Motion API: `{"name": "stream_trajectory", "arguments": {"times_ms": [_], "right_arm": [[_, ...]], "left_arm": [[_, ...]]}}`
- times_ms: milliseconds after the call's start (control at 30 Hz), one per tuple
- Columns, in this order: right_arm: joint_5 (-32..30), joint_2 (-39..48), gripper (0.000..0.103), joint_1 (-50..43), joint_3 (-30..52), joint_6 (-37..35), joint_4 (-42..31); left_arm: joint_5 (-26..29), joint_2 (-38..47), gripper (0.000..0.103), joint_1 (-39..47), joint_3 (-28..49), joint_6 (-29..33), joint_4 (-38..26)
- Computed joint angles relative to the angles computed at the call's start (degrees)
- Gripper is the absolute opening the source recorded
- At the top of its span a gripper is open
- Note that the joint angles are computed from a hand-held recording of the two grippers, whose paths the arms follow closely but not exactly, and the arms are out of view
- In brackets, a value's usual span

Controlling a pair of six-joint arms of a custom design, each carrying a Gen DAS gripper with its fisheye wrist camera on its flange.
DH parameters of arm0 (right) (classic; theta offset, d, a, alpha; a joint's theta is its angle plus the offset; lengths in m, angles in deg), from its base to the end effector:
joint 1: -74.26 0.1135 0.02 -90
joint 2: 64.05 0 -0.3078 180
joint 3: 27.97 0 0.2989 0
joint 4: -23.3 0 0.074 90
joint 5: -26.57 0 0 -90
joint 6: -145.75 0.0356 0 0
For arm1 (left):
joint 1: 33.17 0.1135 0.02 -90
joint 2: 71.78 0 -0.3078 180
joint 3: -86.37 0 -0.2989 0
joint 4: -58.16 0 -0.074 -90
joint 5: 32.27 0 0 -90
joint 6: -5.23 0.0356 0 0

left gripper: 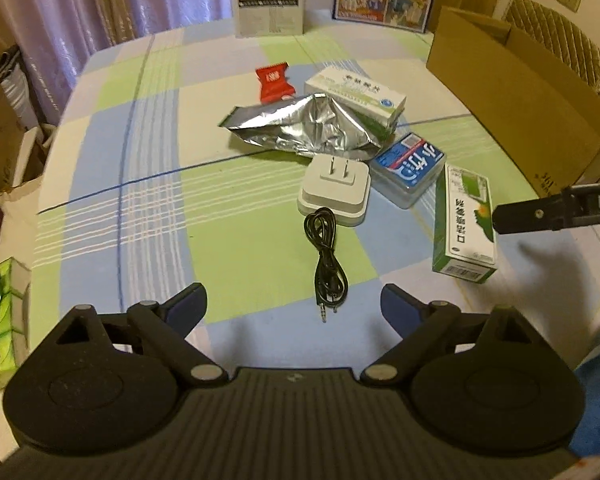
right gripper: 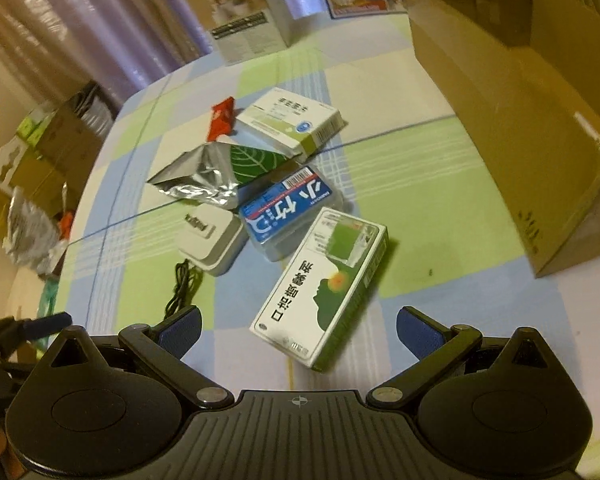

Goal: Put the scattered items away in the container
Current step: 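Grasp the white medicine box with the right gripper while the left gripper grasps the black cable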

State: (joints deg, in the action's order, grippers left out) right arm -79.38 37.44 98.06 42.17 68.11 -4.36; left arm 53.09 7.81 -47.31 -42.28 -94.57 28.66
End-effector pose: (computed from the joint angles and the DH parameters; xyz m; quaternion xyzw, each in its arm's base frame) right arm 0.3550 0.1673 0.1668 -0.1320 0.9459 0.2092 0.2100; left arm 0.2782 -0.0671 0.1822 0.0251 0.9596 -0.0195 0.2796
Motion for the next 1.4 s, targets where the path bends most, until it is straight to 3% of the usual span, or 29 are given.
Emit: {"name": "stream_trajectory", "arguments": {"times_ms": [233, 400, 633, 733, 800, 833, 900, 1000, 1167, 1400], "right_arm": [[3.1, 5.3, 0.101, 1.4, 2.1, 4.2, 2.7], [5.2, 8.1, 0.101, 2.3, 3.9, 4.8, 3.3], [6.6, 10.7, 0.101, 3.4, 5.1, 2.5, 3.0], [6.8, 11.4, 0.098, 3.4, 5.4, 1.4, 2.8], [7.0, 11.4, 0.090, 3.3, 5.6, 0.2, 2.7], [6.9, 11.5, 0.088, 3.1, 5.8, -0.4, 2.4], [6.8, 11.7, 0.077, 2.9, 6.5, -2.2, 1.5], [6.1, 12.3, 0.070, 2.3, 8.0, -5.2, -0.3], [2.2, 13.3, 0.057, -0.1, 11.4, -12.6, -5.9], [2.9, 14.5, 0.053, -2.5, 17.6, -33.7, -18.3]], "left_arm": [[3.0, 7.2, 0.088, 2.2, 1.1, 2.6, 6.1], [3.9, 10.9, 0.076, 2.7, 2.1, 4.1, 8.4], [4.1, 14.9, 0.069, 1.0, 4.1, 5.0, 9.9], [3.9, 16.6, 0.053, 0.4, 5.2, 4.9, 10.1], [3.6, 17.5, 0.036, 0.0, 5.9, 4.5, 9.8], [3.1, 17.8, 0.036, -0.4, 6.0, 4.4, 9.8], [2.7, 18.1, 0.030, -0.8, 6.3, 4.3, 9.3], [2.2, 17.9, 0.018, -1.5, 6.3, 3.9, 8.8], [2.9, 16.5, 0.018, -2.5, 5.6, 3.6, 7.2], [2.3, 13.8, 0.018, -5.4, 3.2, 1.4, 7.1]]}}
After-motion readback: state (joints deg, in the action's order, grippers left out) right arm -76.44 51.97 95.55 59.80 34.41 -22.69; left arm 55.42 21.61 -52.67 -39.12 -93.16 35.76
